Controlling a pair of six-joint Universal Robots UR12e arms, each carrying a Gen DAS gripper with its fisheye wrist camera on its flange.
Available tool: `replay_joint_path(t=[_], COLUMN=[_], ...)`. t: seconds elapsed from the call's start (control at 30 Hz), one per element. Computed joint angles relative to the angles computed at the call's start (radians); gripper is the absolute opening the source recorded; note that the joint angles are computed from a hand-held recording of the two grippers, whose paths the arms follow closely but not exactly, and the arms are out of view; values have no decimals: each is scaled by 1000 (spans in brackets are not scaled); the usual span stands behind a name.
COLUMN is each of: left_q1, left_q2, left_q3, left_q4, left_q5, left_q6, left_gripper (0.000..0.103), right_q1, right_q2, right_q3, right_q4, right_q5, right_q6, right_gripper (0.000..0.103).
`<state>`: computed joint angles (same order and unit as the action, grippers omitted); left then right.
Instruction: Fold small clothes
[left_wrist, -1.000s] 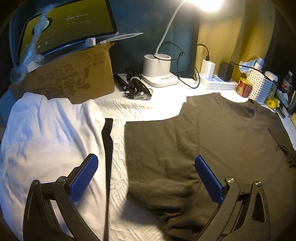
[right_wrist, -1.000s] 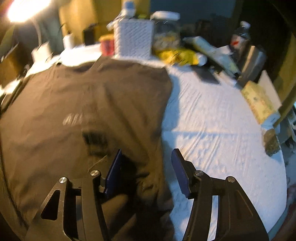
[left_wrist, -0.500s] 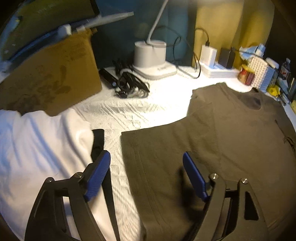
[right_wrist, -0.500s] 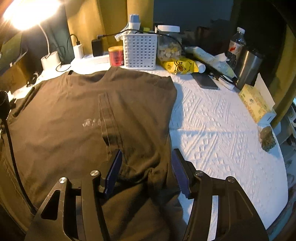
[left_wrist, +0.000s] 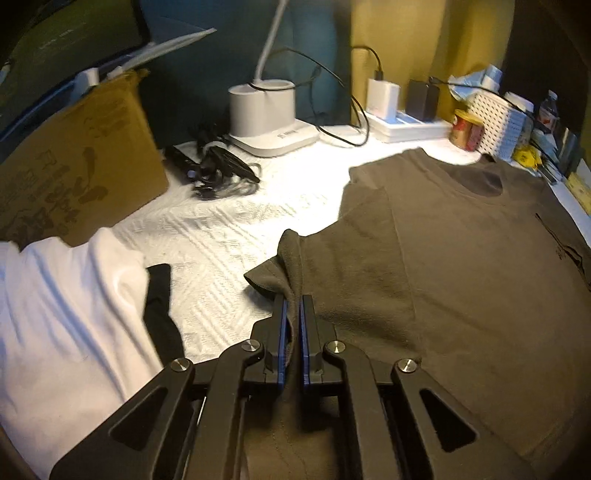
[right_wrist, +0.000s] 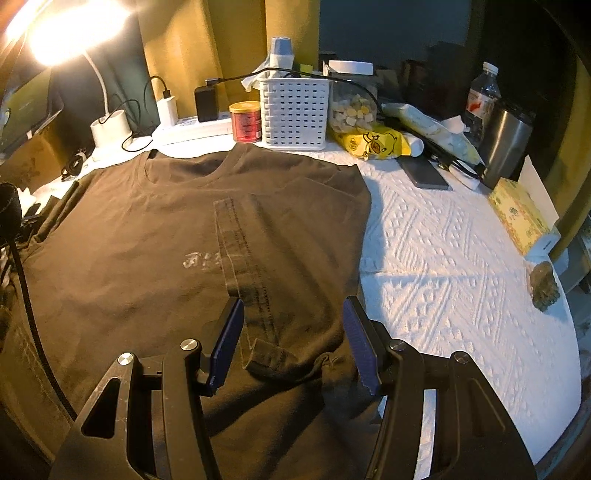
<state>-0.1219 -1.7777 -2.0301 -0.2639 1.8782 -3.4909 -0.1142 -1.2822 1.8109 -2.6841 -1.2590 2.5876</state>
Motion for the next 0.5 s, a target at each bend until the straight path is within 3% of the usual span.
replay_joint_path(t=[0.23,0.5], left_q1=[-20,-67], left_q2=[41,46], left_q3=[-47,-40], left_q4=[42,12], left_q5=[135,255], left_q6=[-140,-212], left_gripper=[4,4], right_q1=[-19,-45], right_q2=[-11,-17], right_q3=[13,19], right_q4=[-12,-10], right_q5=[36,96], right_q6=[5,-16], right_gripper=[59,59])
